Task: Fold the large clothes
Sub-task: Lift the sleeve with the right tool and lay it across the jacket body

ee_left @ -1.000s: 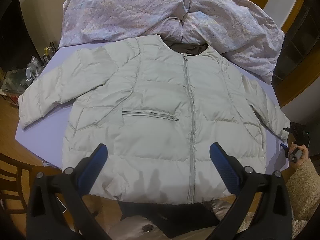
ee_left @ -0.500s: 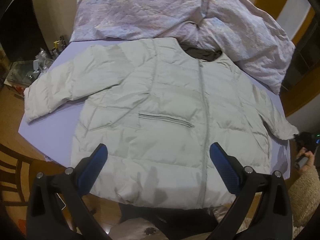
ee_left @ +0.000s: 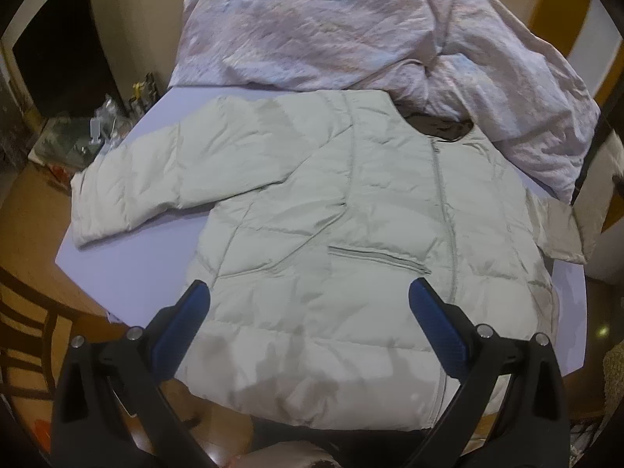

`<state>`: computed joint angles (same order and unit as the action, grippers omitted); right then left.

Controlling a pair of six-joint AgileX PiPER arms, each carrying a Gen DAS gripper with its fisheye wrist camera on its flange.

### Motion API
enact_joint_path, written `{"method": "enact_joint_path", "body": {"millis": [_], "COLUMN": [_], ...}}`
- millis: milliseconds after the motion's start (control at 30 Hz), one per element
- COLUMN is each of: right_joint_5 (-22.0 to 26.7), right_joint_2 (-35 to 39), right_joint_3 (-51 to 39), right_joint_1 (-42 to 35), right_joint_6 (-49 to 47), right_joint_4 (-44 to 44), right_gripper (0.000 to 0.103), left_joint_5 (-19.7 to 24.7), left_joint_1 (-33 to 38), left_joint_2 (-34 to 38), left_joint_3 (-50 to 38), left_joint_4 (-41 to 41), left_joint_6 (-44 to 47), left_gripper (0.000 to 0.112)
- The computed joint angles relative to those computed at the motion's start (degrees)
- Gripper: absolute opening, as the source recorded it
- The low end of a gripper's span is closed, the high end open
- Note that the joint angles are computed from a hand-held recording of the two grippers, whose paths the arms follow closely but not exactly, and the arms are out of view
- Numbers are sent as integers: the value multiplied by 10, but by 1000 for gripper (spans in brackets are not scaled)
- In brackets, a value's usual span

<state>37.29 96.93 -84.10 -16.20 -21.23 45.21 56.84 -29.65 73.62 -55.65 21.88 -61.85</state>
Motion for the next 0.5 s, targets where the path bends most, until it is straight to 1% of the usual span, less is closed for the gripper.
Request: {"method": "enact_joint_path", "body": {"millis": [167,267,333,433,500], "right_joint_5": [2,1,-3,-6,-1], "right_joint_2": [22,51,69,103,128], "right_joint_3": [-20,-33,-37,-48,-59], "right_joint_1": [109,171,206,259,277], "right_joint_6": [5,27,48,99,128], "right_joint_4": [-18,-50,-78,-145,-181], "right_gripper": [5,5,5,5,5], "left_joint_5": [-22,-29,-34,-43,-46], "left_joint_1": [52,74,89,115,128], "left_joint_2": [-28,-41,-49,-58,-62], "left_joint_3": [33,48,56,68,73], "left_joint_4": [-32,-38,-45,-59,-64], "left_joint_6": [33,46,55,75,85], "left_gripper": [101,101,101,101,101]}}
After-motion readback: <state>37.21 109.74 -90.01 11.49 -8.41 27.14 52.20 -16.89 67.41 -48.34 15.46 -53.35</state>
